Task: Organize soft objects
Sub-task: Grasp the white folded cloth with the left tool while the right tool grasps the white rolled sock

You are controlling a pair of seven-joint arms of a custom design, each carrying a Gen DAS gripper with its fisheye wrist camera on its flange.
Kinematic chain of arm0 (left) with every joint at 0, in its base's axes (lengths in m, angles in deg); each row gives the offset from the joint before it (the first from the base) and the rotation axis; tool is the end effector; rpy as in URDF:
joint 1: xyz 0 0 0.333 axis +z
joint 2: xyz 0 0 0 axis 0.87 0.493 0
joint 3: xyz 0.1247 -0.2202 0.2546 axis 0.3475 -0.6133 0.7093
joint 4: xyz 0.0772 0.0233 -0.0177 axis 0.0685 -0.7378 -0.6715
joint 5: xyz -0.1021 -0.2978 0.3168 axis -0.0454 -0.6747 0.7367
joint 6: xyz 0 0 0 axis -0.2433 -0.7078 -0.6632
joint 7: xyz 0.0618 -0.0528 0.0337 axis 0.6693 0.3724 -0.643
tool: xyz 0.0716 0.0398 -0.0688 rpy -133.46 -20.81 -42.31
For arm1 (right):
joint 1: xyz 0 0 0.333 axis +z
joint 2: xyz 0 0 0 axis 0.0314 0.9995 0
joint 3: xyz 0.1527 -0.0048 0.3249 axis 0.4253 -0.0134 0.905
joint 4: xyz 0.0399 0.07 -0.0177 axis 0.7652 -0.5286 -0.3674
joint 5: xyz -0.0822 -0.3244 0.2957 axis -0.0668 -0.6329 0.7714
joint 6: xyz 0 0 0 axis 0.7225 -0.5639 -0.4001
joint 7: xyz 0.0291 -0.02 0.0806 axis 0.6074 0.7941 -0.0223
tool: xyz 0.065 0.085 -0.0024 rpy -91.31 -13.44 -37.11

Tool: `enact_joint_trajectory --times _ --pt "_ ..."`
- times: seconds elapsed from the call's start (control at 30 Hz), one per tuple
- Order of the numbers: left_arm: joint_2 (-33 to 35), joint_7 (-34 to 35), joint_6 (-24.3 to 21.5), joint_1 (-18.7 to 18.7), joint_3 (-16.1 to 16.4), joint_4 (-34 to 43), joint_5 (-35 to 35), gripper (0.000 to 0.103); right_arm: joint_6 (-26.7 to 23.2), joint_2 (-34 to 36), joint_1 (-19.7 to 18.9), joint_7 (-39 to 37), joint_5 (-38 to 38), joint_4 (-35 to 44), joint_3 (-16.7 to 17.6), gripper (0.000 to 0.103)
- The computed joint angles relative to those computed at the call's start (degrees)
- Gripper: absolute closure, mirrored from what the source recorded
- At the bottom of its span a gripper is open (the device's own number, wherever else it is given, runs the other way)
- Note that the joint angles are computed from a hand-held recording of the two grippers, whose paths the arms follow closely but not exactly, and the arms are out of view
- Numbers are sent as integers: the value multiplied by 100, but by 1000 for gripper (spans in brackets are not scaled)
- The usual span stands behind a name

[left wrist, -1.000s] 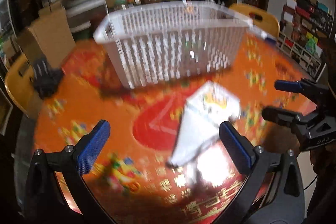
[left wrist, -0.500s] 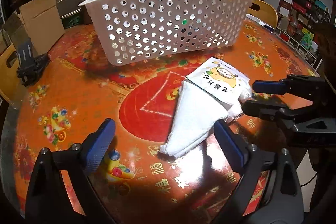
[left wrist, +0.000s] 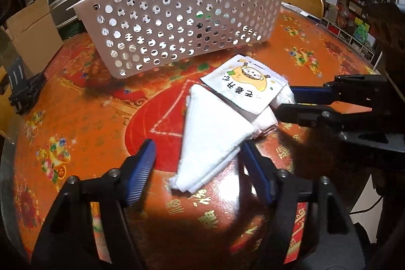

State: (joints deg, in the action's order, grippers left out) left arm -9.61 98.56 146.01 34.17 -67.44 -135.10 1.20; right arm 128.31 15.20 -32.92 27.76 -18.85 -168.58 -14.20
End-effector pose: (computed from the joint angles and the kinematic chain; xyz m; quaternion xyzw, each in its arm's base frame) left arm 0.6729 -0.2394 0.2279 -0.5605 0.7553 -0.2691 0.2074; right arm 0.6522 0.1278 0.2345 -0.7964 0.4855 -0.1066 0.3445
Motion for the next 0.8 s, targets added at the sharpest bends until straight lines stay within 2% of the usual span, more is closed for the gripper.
enact_joint_trajectory --times 0.13,0.23,0.3,0.37,0.63,0.8 --pt "-17 146 146 561 -591 -56 109 64 -17 81 -166 -28 0 -22 142 78" --pt "-20 214 237 619 -665 -95 79 71 58 64 -190 17 -9 -65 131 78" --pt "-22 248 304 645 -701 -119 39 75 81 148 -332 68 -40 -77 242 78" --pt "-35 282 448 806 -873 -177 24 79 171 226 -483 122 -112 -115 347 78" --pt "-66 374 1030 1338 -1443 -382 39 80 642 446 -879 568 -710 -254 524 78" --pt "-77 285 1205 1648 -1736 -471 148 80 943 437 -867 925 -1031 -288 417 78"
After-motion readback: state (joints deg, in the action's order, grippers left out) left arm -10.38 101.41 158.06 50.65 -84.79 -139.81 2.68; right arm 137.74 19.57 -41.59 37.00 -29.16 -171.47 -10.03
